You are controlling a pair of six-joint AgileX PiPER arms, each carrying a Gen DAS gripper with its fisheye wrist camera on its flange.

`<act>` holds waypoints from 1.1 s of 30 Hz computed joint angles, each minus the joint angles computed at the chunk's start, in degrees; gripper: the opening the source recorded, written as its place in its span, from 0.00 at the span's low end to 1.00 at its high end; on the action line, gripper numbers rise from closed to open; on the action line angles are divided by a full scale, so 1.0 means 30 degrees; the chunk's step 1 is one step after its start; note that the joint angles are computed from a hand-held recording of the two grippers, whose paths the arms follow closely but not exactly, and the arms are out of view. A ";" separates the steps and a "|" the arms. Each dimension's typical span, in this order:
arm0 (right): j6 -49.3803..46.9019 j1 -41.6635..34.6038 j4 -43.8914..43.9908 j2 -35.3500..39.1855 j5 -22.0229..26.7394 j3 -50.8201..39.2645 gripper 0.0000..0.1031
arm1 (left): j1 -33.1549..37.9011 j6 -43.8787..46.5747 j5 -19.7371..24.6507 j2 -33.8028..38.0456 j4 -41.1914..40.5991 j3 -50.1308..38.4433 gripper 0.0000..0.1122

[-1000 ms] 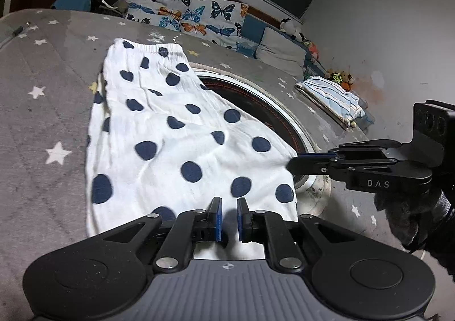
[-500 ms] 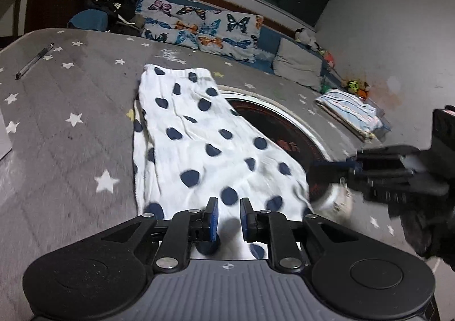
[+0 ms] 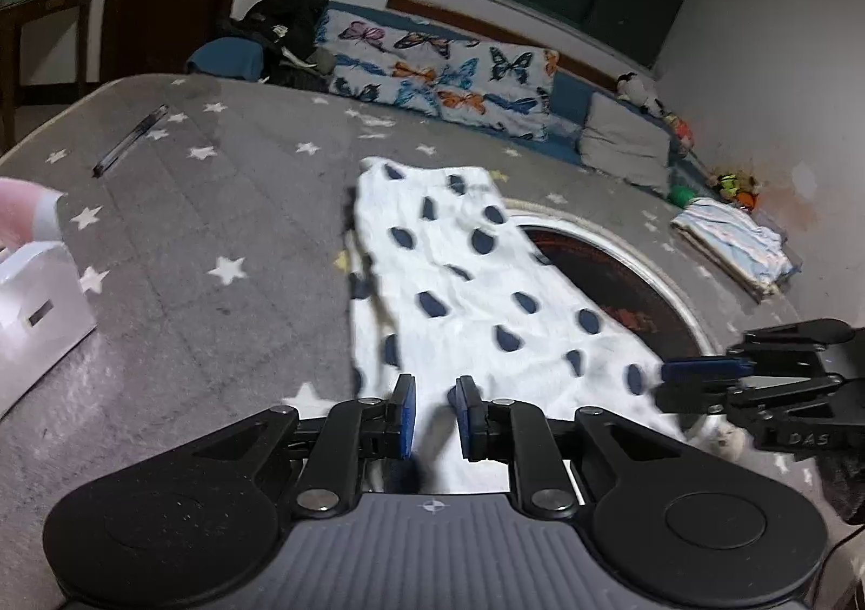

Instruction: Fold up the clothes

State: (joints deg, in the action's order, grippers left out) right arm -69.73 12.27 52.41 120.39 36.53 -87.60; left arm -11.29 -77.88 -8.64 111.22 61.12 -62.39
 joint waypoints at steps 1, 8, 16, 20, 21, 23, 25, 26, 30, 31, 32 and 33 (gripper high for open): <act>-0.0118 0.0069 0.0141 0.0116 0.0286 -0.0240 0.22 | -0.0115 -0.0195 -0.0061 0.0023 0.0266 -0.0069 0.16; 0.3273 0.1014 -0.2905 0.2128 0.0685 -0.2920 0.30 | -0.0135 -0.3579 0.0242 0.0914 0.3818 -0.0858 0.19; 0.0480 0.0701 -0.1479 0.0161 0.1532 -0.0461 0.41 | -0.0527 0.2880 -0.1117 -0.2039 -0.1512 0.2772 0.21; -0.1682 0.0773 -0.0768 -0.1552 0.2149 0.2045 0.41 | -0.1135 0.3627 -0.2537 -0.3847 -0.1674 0.5430 0.21; -0.2224 0.0773 -0.0489 -0.1905 0.2314 0.2634 0.41 | -0.1291 0.3852 -0.2859 -0.4226 -0.1798 0.6056 0.21; -0.3262 0.0779 0.0029 -0.2564 0.2646 0.3765 0.41 | -0.1637 0.4954 -0.3227 -0.4711 -0.2623 0.7099 0.21; -0.3641 0.0990 -0.0090 -0.2893 0.2320 0.4611 0.41 | -0.2071 0.6431 -0.2995 -0.4745 -0.3944 0.7695 0.21; -0.3784 0.1111 -0.0183 -0.3034 0.2117 0.5010 0.42 | -0.2232 0.7623 -0.2911 -0.4705 -0.5088 0.7884 0.19; -0.4995 0.1368 0.0290 -0.4041 0.0984 0.6350 0.42 | -0.2471 0.9040 -0.2634 -0.4641 -0.6635 0.8045 0.21; -0.5202 0.1318 0.0438 -0.4388 0.1004 0.6595 0.42 | -0.2503 0.8766 -0.2453 -0.4728 -0.6459 0.7982 0.21; -0.5400 0.1258 0.0581 -0.4738 0.1054 0.6828 0.42 | -0.2599 0.9115 -0.2313 -0.4903 -0.6734 0.8010 0.21; -0.5695 0.1182 0.0745 -0.5097 0.1117 0.7078 0.43 | -0.2722 0.9974 -0.2282 -0.5096 -0.7492 0.8149 0.21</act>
State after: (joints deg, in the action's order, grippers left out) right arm -86.82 15.81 54.65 105.09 39.88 -66.36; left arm -19.46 -47.96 -15.49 95.93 38.65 -37.94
